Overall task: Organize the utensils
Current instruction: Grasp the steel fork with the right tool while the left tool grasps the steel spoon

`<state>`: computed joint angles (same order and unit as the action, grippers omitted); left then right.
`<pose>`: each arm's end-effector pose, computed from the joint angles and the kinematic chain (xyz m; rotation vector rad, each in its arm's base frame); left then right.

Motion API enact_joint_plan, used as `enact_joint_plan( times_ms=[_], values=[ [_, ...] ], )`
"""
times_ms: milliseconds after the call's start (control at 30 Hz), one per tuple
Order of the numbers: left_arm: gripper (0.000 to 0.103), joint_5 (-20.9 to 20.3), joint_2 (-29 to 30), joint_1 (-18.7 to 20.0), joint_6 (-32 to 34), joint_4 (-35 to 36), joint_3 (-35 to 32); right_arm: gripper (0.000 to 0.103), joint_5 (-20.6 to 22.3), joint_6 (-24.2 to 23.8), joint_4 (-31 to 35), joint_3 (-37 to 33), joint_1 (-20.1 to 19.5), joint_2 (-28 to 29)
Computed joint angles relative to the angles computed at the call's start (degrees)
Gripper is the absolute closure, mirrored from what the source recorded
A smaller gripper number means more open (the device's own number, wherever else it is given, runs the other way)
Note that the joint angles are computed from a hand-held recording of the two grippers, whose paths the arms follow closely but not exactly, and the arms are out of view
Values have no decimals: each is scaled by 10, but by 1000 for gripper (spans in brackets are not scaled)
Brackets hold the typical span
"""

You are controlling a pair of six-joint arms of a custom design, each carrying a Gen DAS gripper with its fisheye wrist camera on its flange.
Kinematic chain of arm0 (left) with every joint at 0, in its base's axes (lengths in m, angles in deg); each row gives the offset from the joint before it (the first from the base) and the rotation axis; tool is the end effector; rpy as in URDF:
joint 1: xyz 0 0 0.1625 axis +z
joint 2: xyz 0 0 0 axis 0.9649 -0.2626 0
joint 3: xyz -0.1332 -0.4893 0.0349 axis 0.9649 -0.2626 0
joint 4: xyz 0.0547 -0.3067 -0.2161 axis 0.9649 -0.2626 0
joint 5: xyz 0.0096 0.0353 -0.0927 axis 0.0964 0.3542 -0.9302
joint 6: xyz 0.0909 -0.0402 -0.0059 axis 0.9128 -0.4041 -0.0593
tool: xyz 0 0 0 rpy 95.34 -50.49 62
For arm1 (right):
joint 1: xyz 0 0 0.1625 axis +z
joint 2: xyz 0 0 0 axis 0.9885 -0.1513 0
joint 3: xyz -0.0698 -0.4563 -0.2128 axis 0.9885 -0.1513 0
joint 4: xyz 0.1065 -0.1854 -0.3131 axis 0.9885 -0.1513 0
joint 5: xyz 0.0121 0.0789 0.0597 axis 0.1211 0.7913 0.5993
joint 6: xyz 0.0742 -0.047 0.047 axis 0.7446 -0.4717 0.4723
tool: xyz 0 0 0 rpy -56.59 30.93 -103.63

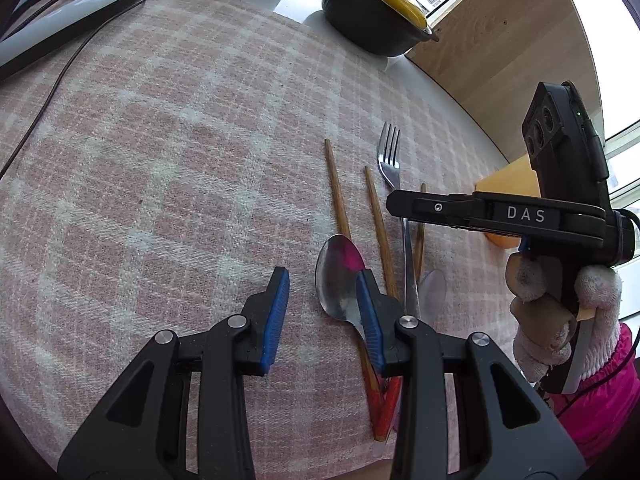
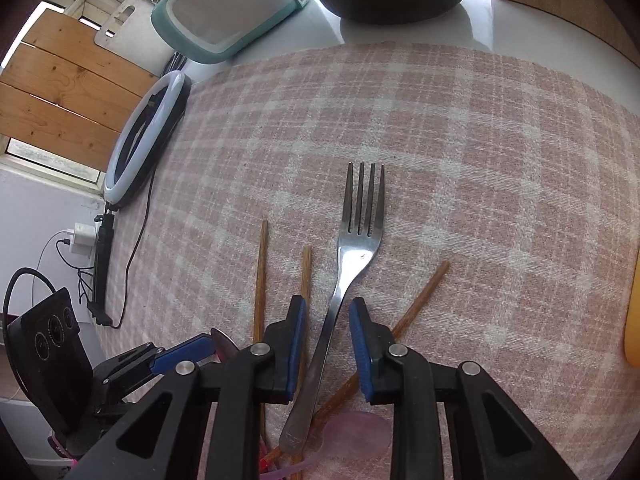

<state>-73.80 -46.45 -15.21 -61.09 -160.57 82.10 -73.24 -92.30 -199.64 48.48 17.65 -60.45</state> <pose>-0.1241 -0.5589 0.1500 -0.1072 2.8153 -0.6120 0.2130 -0.7074 0.0849 0.4697 -2.7611 -0.1296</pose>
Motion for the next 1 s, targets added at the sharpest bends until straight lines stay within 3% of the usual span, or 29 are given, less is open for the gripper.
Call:
enact_joint_plan(
  times_ms=[100,233,433,467,533,567,1000],
  values=[
    [68,-3,6,3,2,-5,-7,81,-20,-11,-2,-3,7,6],
    [68,-5,10,5,12,-16,-7,90,-44,-14,-2,-7,13,10],
    [68,-11,16,6,27,-34,-7,95,-49,-18,-4,-7,13,11],
    [70,-12,17,6,32,-32,-9,95,-49,-18,-5,-6,13,11],
    [88,-7,21,3,40,-20,-14,95,-50,-21,-5,-6,12,11],
    [91,-6,22,2,43,-20,-13,95,-49,-21,-5,-7,12,11],
    [102,18,23,-16,40,-23,-12,100,-31,-20,-14,4,4,0]
  ],
)
